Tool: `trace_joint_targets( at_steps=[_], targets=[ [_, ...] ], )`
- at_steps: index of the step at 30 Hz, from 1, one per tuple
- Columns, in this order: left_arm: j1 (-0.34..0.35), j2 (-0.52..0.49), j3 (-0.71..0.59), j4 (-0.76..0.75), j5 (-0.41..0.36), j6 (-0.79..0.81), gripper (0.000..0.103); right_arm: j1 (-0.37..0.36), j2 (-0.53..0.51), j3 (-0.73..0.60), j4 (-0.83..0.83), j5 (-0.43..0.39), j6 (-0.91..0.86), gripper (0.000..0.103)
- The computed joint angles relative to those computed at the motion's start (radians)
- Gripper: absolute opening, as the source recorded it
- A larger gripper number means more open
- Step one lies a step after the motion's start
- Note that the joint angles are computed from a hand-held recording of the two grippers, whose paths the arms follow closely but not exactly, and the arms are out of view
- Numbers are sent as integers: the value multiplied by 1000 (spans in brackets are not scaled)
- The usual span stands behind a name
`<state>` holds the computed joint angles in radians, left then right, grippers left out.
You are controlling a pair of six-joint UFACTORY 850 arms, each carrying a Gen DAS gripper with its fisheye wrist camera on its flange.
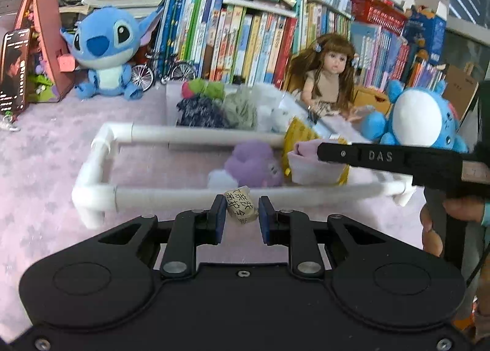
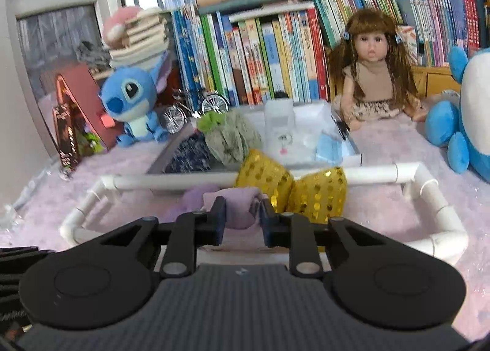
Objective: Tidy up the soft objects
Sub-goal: 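Lower the tag into the tray with the left gripper while the right lowers the pink cloth there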
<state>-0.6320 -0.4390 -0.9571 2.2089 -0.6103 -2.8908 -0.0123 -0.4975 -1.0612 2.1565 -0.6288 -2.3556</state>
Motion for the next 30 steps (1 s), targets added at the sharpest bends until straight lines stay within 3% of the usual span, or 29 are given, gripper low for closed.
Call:
trace_joint_targets(
  at_steps=[8, 15, 23, 30],
  targets=[
    [40, 20, -33, 63, 12, 0, 22, -26, 28, -8, -31, -61, 46, 28],
    [96, 2, -120, 76, 52, 41, 22, -27, 26, -44, 12, -48, 10, 28],
    [147, -33, -195, 120, 133, -24, 22, -28, 2, -91, 0, -20, 45, 28],
    [158, -69, -248, 49, 155, 52, 22, -20, -20, -122, 10, -2, 33, 28]
  ],
)
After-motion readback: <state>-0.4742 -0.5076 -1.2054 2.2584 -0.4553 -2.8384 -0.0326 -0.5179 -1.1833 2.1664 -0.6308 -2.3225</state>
